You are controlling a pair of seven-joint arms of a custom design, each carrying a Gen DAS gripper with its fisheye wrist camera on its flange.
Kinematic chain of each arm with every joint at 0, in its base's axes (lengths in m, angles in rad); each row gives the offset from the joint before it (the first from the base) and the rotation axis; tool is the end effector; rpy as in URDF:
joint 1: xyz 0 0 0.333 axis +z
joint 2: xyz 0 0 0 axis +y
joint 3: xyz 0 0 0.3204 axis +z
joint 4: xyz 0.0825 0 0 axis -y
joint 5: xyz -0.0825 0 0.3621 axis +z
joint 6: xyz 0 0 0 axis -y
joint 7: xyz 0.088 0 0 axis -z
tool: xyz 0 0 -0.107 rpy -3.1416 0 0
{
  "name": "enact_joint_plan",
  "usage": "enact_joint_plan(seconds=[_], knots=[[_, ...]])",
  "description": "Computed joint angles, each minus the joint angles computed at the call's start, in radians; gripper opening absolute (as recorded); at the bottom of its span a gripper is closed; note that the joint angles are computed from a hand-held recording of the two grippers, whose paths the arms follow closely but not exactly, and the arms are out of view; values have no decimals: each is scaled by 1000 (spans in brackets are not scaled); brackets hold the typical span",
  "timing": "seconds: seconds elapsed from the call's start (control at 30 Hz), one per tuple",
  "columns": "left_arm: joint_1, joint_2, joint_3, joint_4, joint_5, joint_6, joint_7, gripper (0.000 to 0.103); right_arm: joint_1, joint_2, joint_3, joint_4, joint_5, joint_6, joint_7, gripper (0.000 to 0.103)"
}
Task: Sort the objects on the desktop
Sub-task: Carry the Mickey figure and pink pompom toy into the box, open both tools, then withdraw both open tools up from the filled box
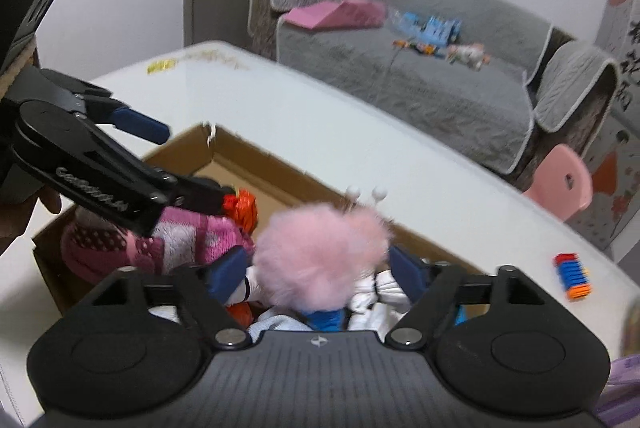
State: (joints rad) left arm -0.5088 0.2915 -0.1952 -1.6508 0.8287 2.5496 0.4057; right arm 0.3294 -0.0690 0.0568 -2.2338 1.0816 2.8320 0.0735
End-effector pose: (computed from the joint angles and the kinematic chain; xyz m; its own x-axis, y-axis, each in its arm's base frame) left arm 0.5141 -0.4284 0.5237 -0.1005 -0.9923 0.0721 -0.6749 0.0148 -0.7377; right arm 0.5047 0.1569 0.4721 0.7596 -0.6330 0.1495 -0.3364 -0.5791 -0.7426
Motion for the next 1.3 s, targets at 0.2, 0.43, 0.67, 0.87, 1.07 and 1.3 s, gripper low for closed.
enact_joint_plan(seconds=[0.2, 0.43, 0.67, 0.87, 1.07, 1.3], knots=[[-30, -39, -13, 11, 49, -65, -13, 103, 16, -48, -4, -26, 49, 64, -36, 102], [-63, -77, -50, 28, 53, -192, 8, 103, 32, -119, -38, -66, 122, 44, -57, 102], [-100, -134, -86, -38, 207, -259, -130, 103, 36, -179, -59, -126, 153, 12, -43, 102], [-112, -172, -119, -91, 269, -300, -170, 103, 47, -223, -73, -176, 210, 14, -58, 102], [-113, -204, -145, -144, 318, -298, -224, 103, 35, -252, -87, -208, 275, -13, -70, 102], [-116, -210, -169, -162, 354, -312, -245, 103, 23, -282, -83, -248, 318, -19, -96, 102]])
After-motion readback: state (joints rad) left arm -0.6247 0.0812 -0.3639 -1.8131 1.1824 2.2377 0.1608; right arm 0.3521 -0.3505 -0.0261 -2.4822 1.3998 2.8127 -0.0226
